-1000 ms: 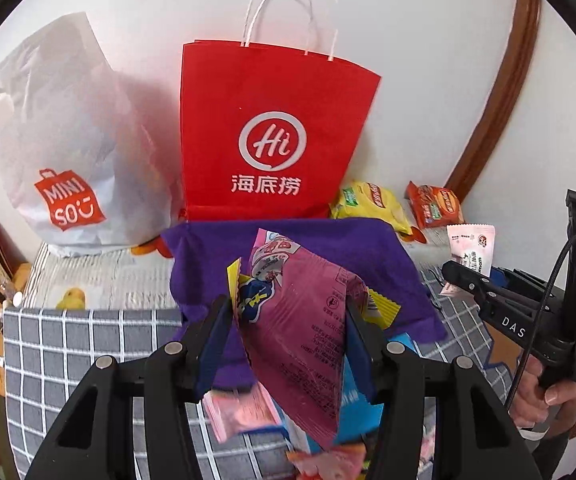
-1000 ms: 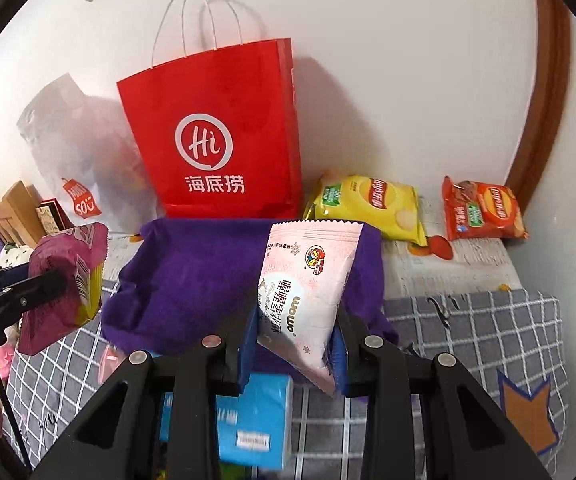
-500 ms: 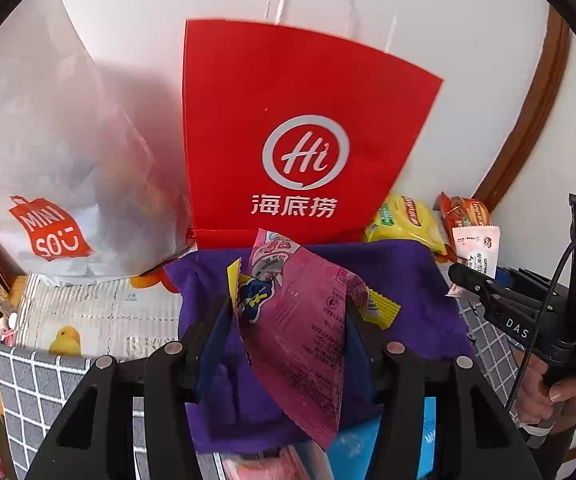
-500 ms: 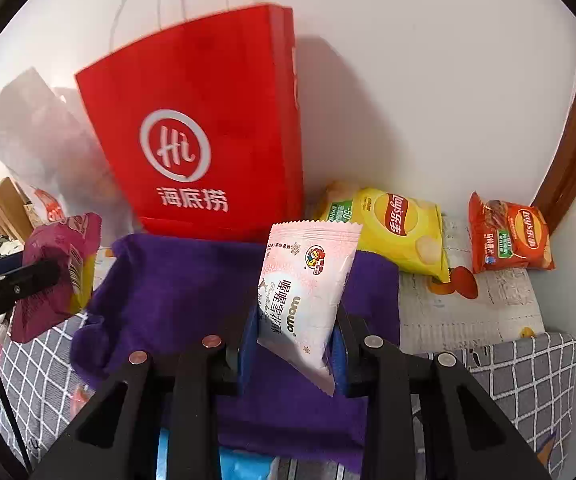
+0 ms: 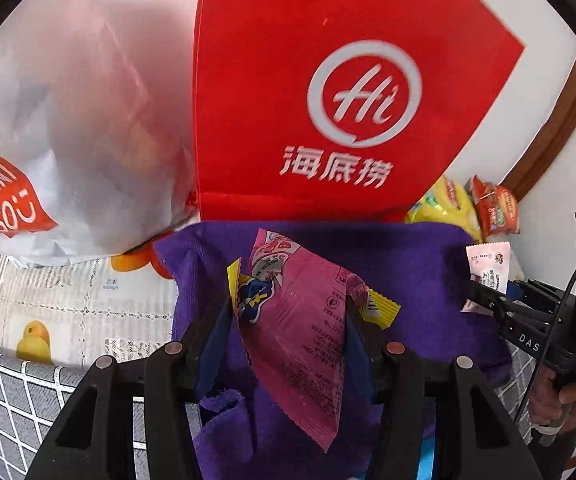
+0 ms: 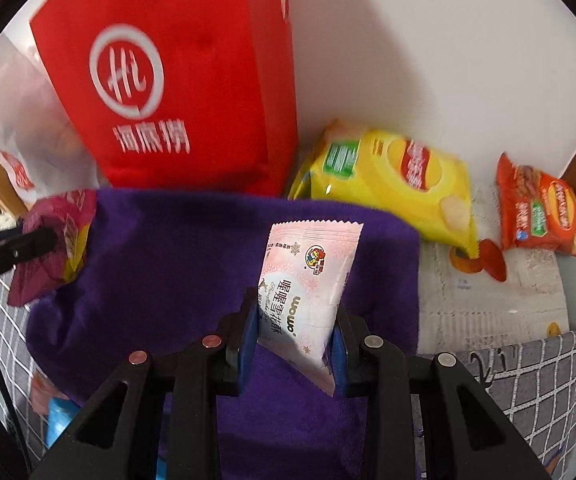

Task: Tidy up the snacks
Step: 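Carry the pink-white packet with the right tool while the left carries the magenta bag to the purple towel, then open the right tool onto the purple towel while the left releases the magenta bag there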

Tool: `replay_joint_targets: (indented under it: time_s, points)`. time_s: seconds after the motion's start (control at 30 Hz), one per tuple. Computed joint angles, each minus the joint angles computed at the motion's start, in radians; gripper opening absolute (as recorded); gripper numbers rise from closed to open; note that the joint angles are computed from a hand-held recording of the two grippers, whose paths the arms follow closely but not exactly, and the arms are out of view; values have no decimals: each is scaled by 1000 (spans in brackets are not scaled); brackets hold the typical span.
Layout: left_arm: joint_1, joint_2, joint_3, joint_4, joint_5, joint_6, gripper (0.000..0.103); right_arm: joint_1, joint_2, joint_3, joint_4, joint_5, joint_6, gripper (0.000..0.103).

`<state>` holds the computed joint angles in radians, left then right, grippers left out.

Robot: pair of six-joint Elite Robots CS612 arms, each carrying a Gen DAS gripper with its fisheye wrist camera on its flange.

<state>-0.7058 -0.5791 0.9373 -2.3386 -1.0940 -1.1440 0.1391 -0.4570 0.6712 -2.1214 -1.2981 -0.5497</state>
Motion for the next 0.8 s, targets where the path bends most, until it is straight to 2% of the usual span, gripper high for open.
replay_joint_targets:
  time_s: [0.13,0.3,0.5,0.63,0.73,0.8]
  points:
    - [4,7,-4,5,-12,-7,51,6,25,-39,70,-28,-20,32]
    - [8,24,-30,37,-37,-9,51,13,42,-59,105,-66,-34,32]
    - [12,35,-46,56,-55,-15,52,15,44,-57,105,-72,-35,33]
    - [17,53,-84,107,-85,-22,52,20,45,-52,93,-84,-35,33]
    - [16,57,-86,101,-84,-17,53,21,43,-47,85,-85,-39,33]
    - [17,56,-85,100,-85,-18,53,21,41,-44,85,-88,-51,38]
